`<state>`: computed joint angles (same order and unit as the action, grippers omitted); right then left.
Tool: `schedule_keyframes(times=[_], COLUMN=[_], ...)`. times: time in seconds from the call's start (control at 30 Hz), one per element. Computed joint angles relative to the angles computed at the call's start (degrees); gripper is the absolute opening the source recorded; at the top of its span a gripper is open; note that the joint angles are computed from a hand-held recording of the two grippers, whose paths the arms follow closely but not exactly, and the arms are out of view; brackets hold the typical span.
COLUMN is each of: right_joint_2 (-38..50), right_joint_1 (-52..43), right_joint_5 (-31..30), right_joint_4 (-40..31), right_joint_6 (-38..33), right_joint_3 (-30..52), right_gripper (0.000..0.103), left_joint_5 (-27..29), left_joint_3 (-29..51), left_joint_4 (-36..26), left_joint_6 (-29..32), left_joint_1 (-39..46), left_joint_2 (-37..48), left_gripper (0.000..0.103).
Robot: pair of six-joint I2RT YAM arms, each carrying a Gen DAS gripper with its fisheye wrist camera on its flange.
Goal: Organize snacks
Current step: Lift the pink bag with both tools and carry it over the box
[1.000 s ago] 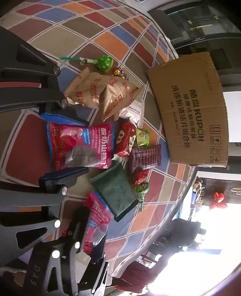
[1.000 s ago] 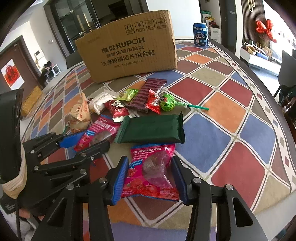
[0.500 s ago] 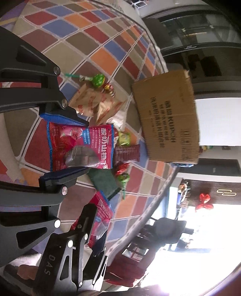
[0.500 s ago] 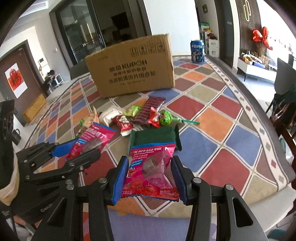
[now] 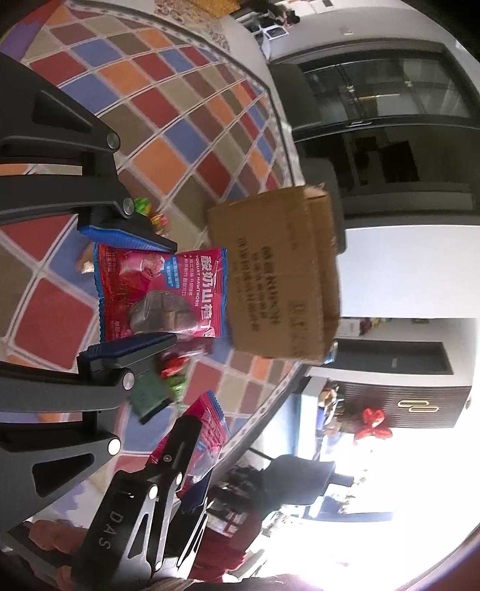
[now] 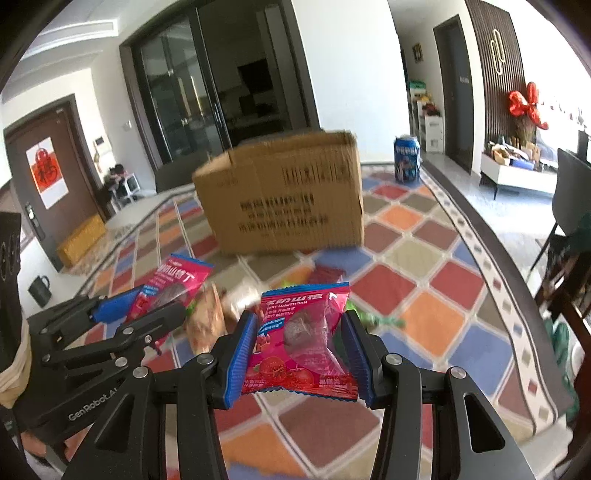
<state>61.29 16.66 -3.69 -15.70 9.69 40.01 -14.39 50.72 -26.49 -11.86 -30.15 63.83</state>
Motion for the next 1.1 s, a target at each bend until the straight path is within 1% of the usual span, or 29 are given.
schedule_keyframes(times=[0.13, 0.37, 0.57, 0.73, 0.9, 1.1], right_joint_2=[2.9, 8.9, 15.2, 22.0, 28.4, 37.0], right_joint_1=[0.1, 0.0, -0.4, -1.2, -2.1, -2.8], right_joint_5=[0.0, -0.5, -0.7, -2.1, -2.7, -4.6], right_joint_4=[1.9, 4.2, 4.3, 2.3, -0.6, -6.0], right_joint_6=[-0.5, -1.6, -2.5, -3.6, -3.9, -4.7], right_joint_3=[3.4, 10.6, 18.3, 27.3, 36.0, 47.6], right_gripper=[0.049, 0.049, 0.049, 0.049, 0.049, 0.049], left_joint_5=[-0.1, 1.7, 3.9, 5.7, 5.9, 7.0], left_joint_3=[3.0, 8.9, 16.7, 24.4, 32.2, 42.4], left_joint_4=[0.7, 1.2, 0.7, -1.0, -3.4, -7.4], left_joint_6=[2.1, 5.0, 7.5, 9.2, 10.4, 10.8], left_joint_1=[2.4, 6.5, 10.4, 13.4, 15.3, 17.1], left_joint_2=[1.8, 5.7, 11.2, 17.1, 23.3, 31.7], left_gripper=[0.041, 0.041, 0.041, 0.041, 0.041, 0.041])
